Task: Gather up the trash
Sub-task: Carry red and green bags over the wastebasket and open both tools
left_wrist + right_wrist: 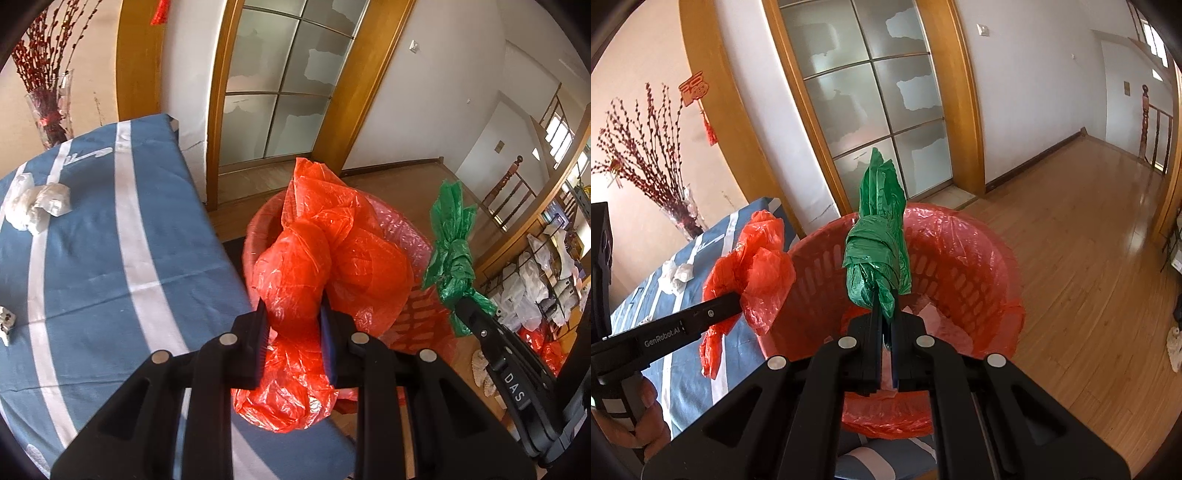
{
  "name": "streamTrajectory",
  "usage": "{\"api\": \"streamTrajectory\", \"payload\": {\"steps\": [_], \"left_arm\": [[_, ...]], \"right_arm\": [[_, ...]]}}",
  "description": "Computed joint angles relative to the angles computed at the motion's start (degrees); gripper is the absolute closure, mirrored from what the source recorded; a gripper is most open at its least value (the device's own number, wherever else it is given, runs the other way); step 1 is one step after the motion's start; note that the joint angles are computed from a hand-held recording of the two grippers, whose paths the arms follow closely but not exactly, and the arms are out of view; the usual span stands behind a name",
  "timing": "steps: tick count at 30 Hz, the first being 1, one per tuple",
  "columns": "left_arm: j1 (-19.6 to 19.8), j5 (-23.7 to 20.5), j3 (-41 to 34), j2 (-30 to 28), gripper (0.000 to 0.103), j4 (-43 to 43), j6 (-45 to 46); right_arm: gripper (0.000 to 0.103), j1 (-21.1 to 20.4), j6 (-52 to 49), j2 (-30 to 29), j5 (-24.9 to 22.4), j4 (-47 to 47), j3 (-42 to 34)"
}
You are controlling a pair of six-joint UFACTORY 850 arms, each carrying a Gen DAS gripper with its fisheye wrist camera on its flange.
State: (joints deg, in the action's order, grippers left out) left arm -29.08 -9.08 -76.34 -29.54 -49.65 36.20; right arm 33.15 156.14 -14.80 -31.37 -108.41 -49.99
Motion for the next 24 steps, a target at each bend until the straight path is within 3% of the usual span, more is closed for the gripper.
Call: {"api": "streamTrajectory", "payload": {"steps": [8,18,21,24], "left_arm": [[-0.6,-2.3,-3.0,-2.1,0.078,-4.8,4.2],[-0.7,-4.7,-6.6,-4.8,0.076,-4.6,2.6],[-0.9,-4.1,-7.0,-5.4,0.066,-1.1,-0.9],[-0.9,-4.0,-6.9,-5.6,0.059,0.9,-3.5]], "right_arm": [[0.099,-1.2,3.9,0.6,0.3,-2.4,0.9],[0.099,-2.7,9.3,1.2,0.2,-6.2,1.8],[0.094,-3.0,10.7,1.0,0.6,-7.2,2.0],[0.075,-3.2,11.4,0.6,1.1,-7.5,1.8]]}}
